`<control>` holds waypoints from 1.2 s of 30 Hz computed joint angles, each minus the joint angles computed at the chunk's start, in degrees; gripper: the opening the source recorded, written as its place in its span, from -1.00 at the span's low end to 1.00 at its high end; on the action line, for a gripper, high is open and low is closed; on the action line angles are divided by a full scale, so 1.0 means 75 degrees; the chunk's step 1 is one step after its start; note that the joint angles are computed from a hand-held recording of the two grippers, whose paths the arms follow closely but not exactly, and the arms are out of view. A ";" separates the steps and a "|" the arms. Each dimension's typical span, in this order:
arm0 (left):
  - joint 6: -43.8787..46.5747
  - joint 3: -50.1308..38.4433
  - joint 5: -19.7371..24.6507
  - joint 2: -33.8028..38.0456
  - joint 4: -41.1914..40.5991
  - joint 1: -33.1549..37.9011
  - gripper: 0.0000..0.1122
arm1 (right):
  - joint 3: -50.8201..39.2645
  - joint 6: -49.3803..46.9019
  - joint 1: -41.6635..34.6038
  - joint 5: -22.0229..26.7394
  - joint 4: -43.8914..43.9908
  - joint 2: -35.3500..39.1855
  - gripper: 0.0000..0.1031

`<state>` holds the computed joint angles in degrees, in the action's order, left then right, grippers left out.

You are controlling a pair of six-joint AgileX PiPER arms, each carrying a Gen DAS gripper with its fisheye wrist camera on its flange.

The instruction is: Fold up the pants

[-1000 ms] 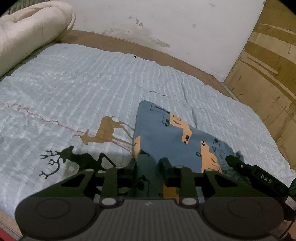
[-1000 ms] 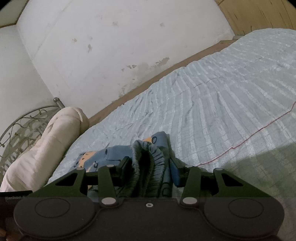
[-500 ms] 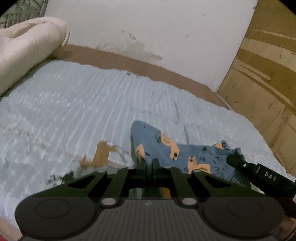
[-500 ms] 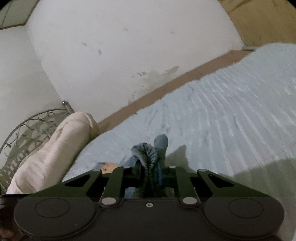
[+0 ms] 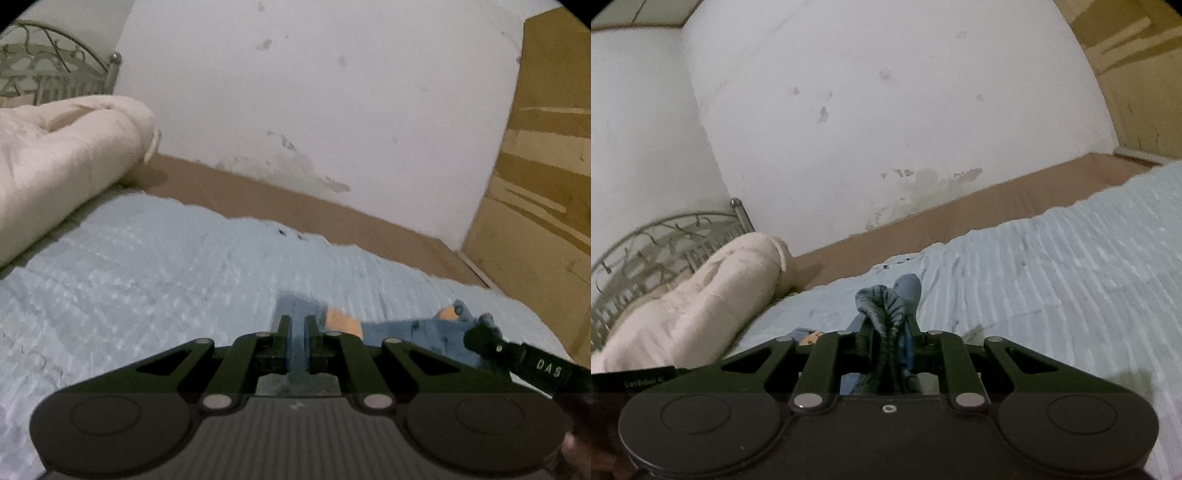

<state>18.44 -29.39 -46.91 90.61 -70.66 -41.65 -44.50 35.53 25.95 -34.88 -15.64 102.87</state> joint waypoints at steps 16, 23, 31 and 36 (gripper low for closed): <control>-0.0466 -0.0018 0.1099 0.0526 0.0419 0.0657 -0.79 | -0.0613 -0.1577 0.0267 0.0809 0.1754 0.0758 -0.17; 0.0185 0.0130 0.0915 -0.0050 -0.0370 0.0206 -0.17 | 0.0231 -0.2628 0.0547 0.0194 0.2609 0.0192 0.59; 0.1537 0.0341 -0.0175 -0.1053 -0.2197 -0.1272 0.58 | 0.1449 -0.4145 0.1326 -0.0493 0.3937 -0.0975 0.98; 0.2157 0.0515 -0.1273 -0.1503 -0.3220 -0.2605 0.82 | 0.2177 -0.5276 0.2039 -0.0767 0.5246 -0.1801 0.98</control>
<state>34.62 -25.53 -56.45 79.34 -94.81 -61.19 -28.18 -4.04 41.25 -40.63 23.71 89.36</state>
